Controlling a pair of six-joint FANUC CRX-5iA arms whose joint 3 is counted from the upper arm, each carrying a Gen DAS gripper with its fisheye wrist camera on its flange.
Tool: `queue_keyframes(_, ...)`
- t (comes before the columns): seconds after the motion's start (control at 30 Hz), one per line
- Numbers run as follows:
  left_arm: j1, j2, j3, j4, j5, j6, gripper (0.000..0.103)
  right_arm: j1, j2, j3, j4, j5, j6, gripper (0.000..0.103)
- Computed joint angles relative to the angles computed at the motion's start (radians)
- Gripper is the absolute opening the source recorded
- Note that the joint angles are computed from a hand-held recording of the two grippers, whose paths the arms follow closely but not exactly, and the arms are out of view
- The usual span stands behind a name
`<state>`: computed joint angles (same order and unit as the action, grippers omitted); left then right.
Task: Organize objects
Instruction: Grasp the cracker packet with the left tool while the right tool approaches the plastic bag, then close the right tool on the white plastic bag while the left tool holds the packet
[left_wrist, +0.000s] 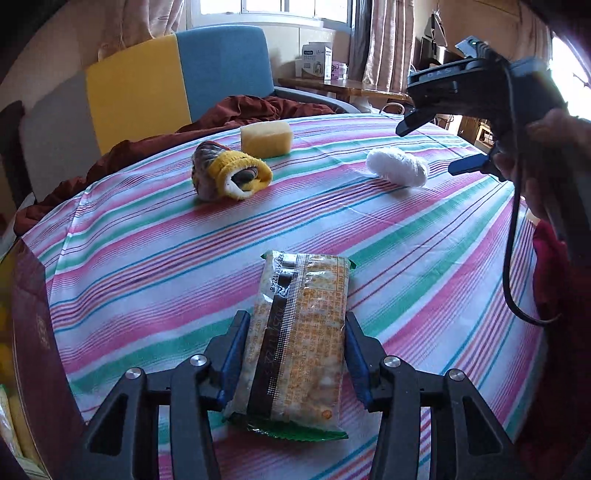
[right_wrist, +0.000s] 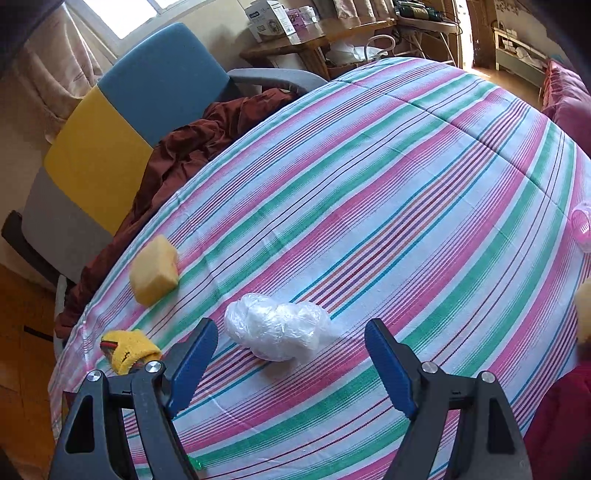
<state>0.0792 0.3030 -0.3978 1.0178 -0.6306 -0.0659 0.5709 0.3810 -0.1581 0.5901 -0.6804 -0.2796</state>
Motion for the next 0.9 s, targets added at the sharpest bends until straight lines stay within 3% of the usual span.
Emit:
queue_keyframes(0.37, 0.01, 0.021, 0.004, 0.056, -0.04, -0.032, 0.05, 0.038, 0.147, 0.208, 0.008, -0.281, 0.226, 0.083)
queue_keyframes(0.63, 0.014, 0.031, 0.013, 0.055, -0.054, -0.027, 0.051, 0.023, 0.246, 0.331, -0.019, -0.342, 0.407, 0.082)
queue_keyframes(0.7, 0.014, 0.034, 0.014, 0.058, -0.057, -0.028, 0.051, 0.009, 0.249, 0.337, -0.061, -0.322, 0.435, 0.073)
queue_keyframes(0.73, 0.014, 0.036, 0.015, 0.059, -0.059, -0.027, 0.051, 0.005, 0.252, 0.345, -0.088, -0.321, 0.453, 0.051)
queue_keyframes(0.8, 0.013, 0.037, 0.014, 0.065, -0.057, -0.032, 0.051, 0.005, 0.253, 0.35, -0.1, -0.333, 0.457, 0.042)
queue_keyframes(0.9, 0.011, 0.035, 0.009, 0.076, -0.052, -0.043, 0.051, 0.008, 0.226, 0.321, -0.113, -0.246, 0.488, 0.039)
